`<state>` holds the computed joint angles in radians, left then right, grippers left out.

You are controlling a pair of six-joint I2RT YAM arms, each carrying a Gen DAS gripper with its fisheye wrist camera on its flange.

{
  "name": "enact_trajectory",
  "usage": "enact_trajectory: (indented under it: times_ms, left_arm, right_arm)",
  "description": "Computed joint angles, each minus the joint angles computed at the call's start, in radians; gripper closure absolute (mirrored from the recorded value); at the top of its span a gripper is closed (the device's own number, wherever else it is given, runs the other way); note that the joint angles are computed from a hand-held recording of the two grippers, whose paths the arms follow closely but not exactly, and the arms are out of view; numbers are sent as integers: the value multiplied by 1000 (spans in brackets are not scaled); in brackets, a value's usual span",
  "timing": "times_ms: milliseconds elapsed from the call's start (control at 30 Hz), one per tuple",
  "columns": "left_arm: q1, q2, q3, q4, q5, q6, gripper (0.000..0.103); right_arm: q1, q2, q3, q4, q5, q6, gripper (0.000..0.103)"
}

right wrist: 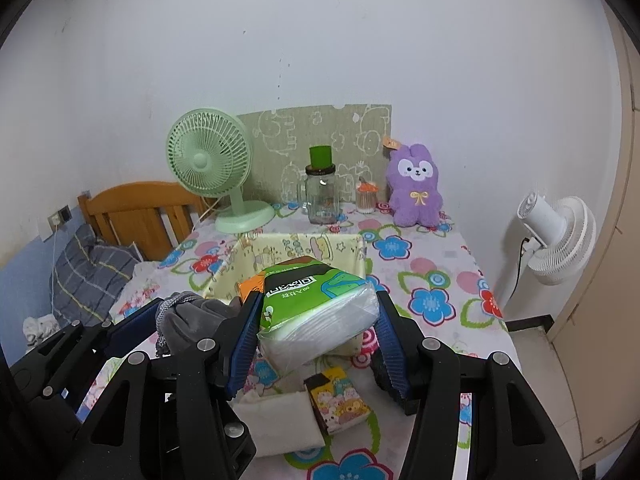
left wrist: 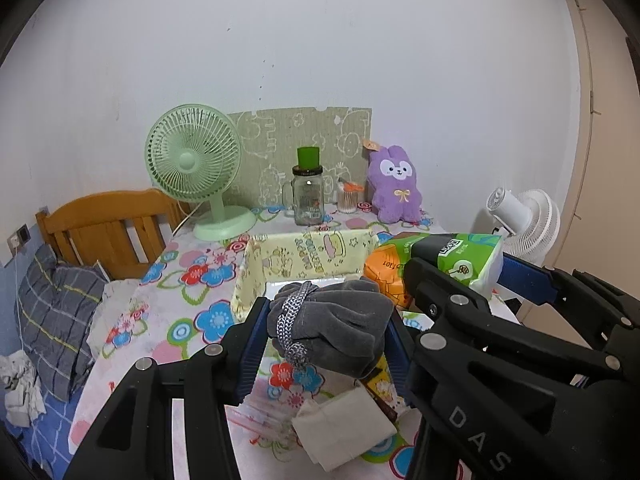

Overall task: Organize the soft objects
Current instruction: 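Lift the grey glove with the left tool while the right tool carries the green pack toward the box, then lower the glove into the box and open the left tool while the right tool releases the green pack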

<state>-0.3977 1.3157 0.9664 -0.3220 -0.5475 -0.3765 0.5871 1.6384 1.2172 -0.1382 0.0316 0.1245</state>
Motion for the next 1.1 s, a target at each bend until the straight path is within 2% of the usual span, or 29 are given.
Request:
enact_trajectory:
  times_ms: [500, 1100]
  left_arm:
    - [108, 88, 115, 27, 97, 89, 48]
    - [226, 305, 249, 83, 196, 131, 47]
  right_arm:
    - [-15, 155, 246, -84, 0, 8, 45]
    - [-50, 404, 515, -131, -84, -19, 45]
